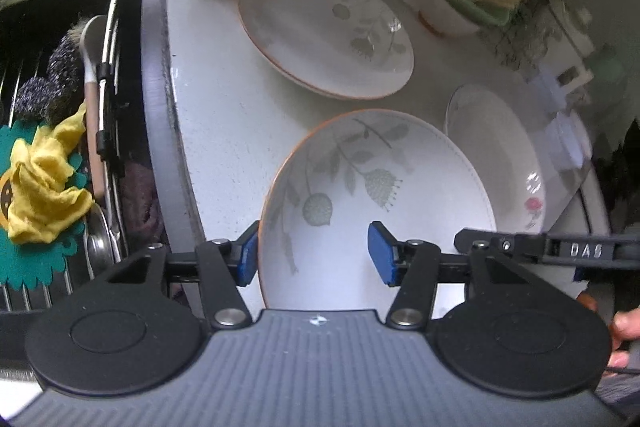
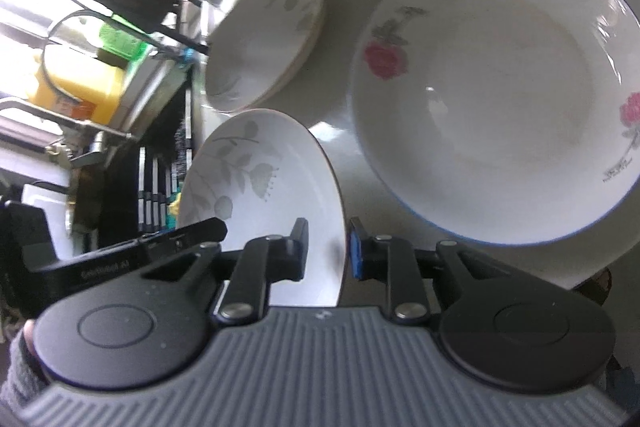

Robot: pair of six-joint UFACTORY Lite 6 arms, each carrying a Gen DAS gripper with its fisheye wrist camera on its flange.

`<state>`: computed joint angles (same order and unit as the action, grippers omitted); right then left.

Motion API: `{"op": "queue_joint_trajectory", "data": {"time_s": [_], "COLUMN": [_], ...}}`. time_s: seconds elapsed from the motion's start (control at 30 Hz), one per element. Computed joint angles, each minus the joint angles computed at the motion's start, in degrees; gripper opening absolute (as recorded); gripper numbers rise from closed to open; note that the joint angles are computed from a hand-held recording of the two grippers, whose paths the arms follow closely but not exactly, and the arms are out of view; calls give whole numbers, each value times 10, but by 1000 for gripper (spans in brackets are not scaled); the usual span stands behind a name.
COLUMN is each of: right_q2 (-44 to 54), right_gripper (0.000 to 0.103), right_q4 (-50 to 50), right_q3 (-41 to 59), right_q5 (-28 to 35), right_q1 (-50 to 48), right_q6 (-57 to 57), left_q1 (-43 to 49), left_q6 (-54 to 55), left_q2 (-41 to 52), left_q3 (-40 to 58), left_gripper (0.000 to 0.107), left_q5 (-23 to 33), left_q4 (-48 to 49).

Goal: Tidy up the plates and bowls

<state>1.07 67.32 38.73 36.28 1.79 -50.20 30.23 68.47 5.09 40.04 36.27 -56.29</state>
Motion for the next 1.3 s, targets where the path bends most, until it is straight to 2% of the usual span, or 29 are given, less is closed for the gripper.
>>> {"op": "queue_joint_trajectory", "data": {"time_s": [0.1, 0.27, 0.4, 0.53, 0.77, 1.0, 1.3], "right_q2": [-17, -31, -32, -12, 47, 120, 204], "right_gripper": [24, 24, 24, 24, 24, 24, 24], "right_q4": [-5, -30, -50, -69, -88, -115, -118], "right_q3": [0, 20, 47, 84, 155, 207, 262], "right_q5": [20, 57, 108, 144, 191, 217, 231], "right_q1": [-13, -59, -114, -158, -229, -284, -319], "right_q6": [0, 18, 18, 4, -35, -66, -103], "left_q1": [0, -51, -82, -137, -265, -323, -380], "left_q6": [-44, -136, -204, -245, -370, -426, -545], "left_q2": [-13, -41, -22, -24, -23, 32, 116], "left_q3": [19, 52, 97, 114, 142, 187, 266], "left_gripper": [60, 60, 60, 60, 60, 60, 60], "left_q5": [29, 43, 56, 36, -52, -62, -71], "left_q4": [22, 71, 75, 69, 131, 141, 227]}}
